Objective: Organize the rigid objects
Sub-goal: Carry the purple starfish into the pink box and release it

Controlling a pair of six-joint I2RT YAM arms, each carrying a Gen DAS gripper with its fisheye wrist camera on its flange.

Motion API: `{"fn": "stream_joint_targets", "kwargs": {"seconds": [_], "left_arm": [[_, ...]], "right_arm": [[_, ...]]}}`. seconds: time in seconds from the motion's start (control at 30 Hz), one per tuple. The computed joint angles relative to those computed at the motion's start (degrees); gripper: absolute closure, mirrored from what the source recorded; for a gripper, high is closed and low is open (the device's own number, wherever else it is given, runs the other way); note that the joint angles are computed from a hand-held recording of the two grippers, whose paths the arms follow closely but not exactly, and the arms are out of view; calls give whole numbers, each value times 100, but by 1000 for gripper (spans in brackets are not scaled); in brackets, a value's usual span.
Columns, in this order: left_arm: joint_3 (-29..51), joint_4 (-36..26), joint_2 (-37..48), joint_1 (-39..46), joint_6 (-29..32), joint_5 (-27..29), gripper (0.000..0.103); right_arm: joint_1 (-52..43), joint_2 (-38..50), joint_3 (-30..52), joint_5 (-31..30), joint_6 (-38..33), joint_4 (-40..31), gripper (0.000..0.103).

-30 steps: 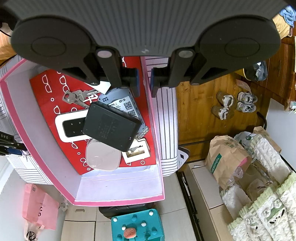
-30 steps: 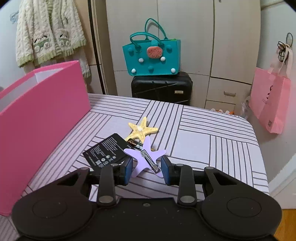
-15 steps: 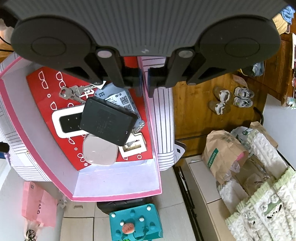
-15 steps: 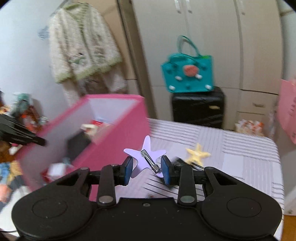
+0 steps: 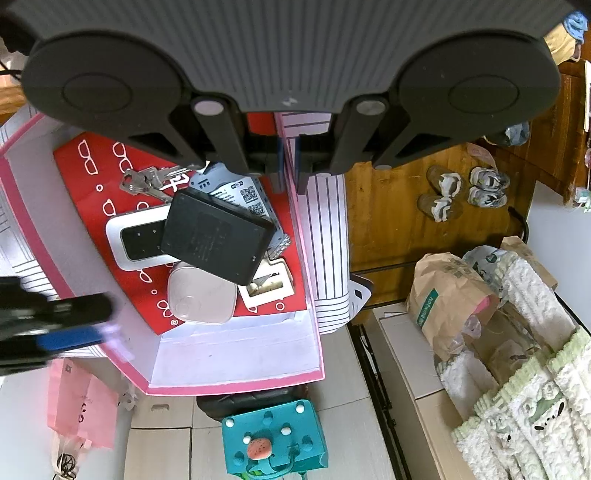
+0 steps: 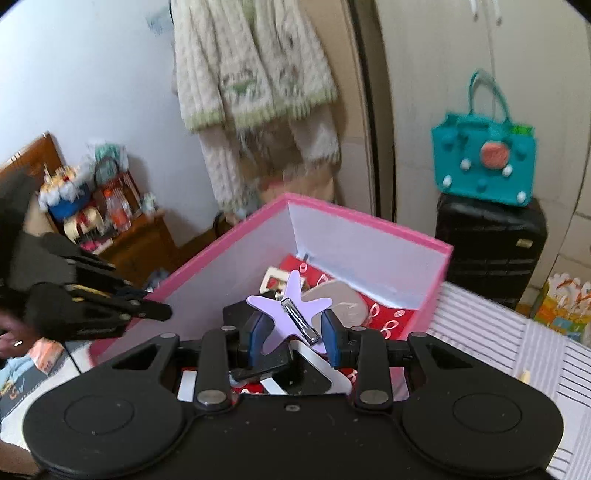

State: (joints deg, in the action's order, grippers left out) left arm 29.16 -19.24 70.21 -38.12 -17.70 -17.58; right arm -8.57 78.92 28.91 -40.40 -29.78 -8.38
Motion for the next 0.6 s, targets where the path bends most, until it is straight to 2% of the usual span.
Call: {"fn": "stream_joint_targets", "kwargs": {"seconds": [0.13, 0.3, 0.53, 0.6], "left_arm": [[-23, 40, -9, -22, 0, -8, 98], [10, 35, 50, -8, 35, -3, 98], [-27, 136, 64, 15, 44, 10, 98], [-30, 154, 75, 13, 63, 13, 98]], "right_arm": [[767, 930, 539, 818, 529, 345, 65], [1403, 1714, 1143, 1658, 641, 311, 65], [1777, 2027, 1356, 2347, 864, 530, 64], [1670, 1924, 1281, 2236, 827, 548, 56]]}}
